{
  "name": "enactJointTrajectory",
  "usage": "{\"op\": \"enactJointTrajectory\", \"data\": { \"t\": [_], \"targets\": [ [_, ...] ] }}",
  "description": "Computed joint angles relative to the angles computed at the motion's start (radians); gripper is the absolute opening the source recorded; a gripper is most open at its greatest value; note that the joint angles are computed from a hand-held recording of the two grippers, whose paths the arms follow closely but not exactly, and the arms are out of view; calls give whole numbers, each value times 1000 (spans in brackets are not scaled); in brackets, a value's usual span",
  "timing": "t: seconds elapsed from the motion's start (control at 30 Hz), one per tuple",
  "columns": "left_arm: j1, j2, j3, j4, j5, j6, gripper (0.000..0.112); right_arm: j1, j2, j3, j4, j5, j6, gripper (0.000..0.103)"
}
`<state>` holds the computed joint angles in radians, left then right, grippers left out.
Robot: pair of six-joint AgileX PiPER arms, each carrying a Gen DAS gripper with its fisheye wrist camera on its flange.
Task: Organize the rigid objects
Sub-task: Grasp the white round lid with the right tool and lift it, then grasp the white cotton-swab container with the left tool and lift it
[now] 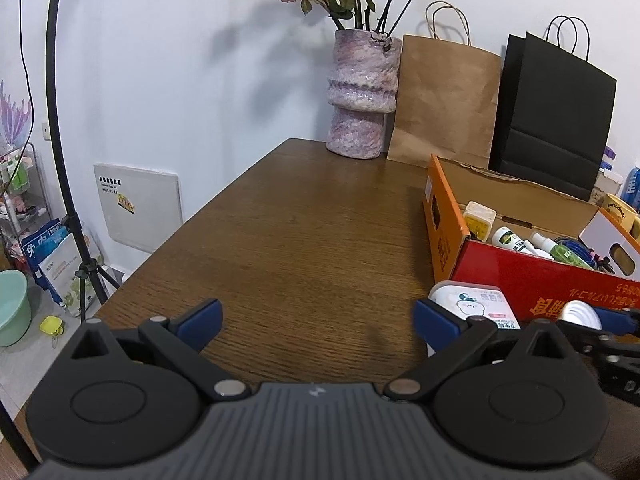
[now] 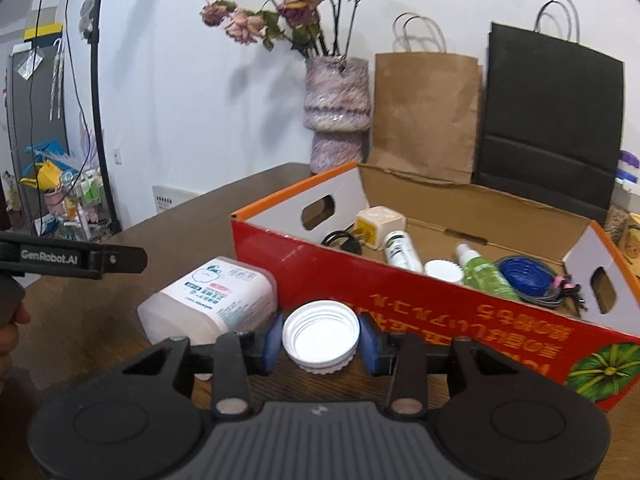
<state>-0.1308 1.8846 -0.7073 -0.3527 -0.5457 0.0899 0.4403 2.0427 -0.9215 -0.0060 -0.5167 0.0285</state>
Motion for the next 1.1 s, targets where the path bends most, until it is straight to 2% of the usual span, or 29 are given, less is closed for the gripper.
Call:
{"op": "enactJointTrajectory", "data": {
  "t": [0.37, 0.63, 0.83, 1.1],
  "targets": [
    [-111, -16, 13, -70, -34, 46, 103, -99, -73, 157, -34, -129, 35, 39],
    [-191, 5, -44, -183, 16, 145, 103, -218, -104, 258, -83, -209, 72, 39],
    [-227, 40, -126, -313, 84, 272, 103, -304, -116, 306, -117, -253, 101, 39],
    [-269, 139, -272, -619, 141, 579, 103, -326, -114, 315, -113, -270, 116, 39]
  ]
}}
